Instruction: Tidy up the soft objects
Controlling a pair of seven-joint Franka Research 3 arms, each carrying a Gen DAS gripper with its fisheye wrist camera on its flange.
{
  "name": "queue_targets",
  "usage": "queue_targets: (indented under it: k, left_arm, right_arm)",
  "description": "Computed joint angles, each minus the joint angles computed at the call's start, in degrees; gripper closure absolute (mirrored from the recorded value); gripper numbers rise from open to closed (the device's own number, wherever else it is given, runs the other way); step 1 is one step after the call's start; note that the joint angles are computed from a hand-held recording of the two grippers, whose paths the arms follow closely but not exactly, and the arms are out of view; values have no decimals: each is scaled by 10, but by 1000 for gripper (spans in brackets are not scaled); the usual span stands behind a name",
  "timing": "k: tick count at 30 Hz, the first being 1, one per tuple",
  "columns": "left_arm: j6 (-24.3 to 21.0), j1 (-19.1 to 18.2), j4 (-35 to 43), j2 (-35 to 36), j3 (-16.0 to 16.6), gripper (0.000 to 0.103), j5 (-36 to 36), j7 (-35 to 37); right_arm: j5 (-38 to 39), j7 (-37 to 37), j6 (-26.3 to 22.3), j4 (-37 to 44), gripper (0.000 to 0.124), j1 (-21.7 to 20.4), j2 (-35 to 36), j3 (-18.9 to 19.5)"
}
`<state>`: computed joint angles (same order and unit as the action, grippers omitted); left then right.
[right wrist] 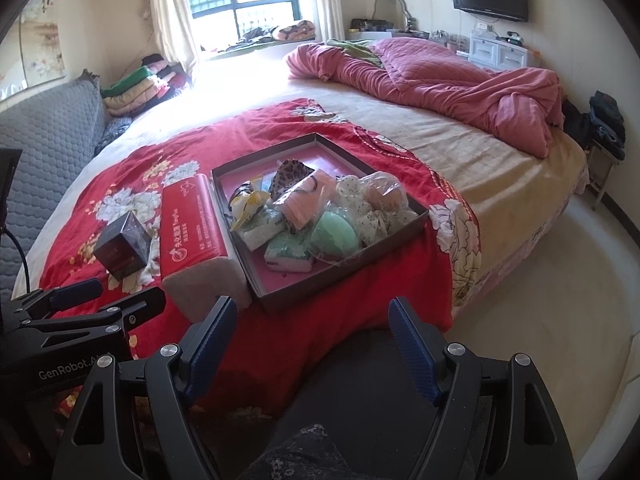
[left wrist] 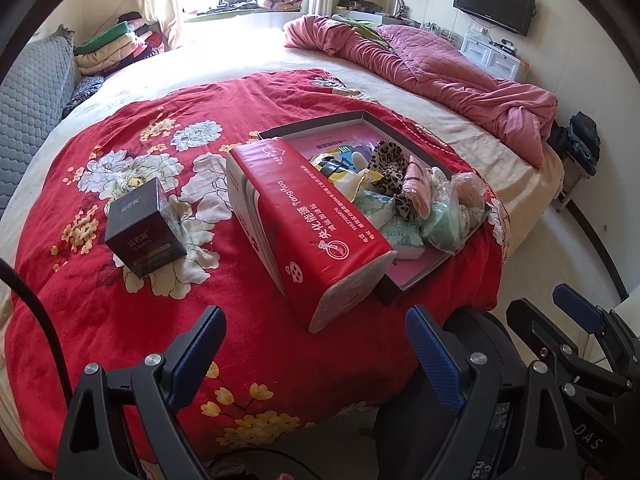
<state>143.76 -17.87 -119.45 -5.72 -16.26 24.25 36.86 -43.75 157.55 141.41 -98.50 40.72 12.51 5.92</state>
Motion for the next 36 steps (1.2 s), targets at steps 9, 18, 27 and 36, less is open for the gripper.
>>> queue_targets:
  k: [9, 18, 27, 36]
  left_arm:
    - [-4, 0, 1, 1, 1, 12, 0, 0]
    - [0, -1, 1, 3, 1, 12, -7, 4]
    - [-4, -1, 3, 4, 1, 12, -1, 3]
    - [-4, -2, 4, 6, 1, 12, -8, 11]
  right_arm:
    - [6, -4, 1, 0, 45, 0, 1, 0]
    - [7, -6, 1, 0, 45, 1, 0, 0]
    - [8, -6, 1, -1, 45, 0, 0, 0]
    - [13, -6, 0, 0, 45, 0, 1, 0]
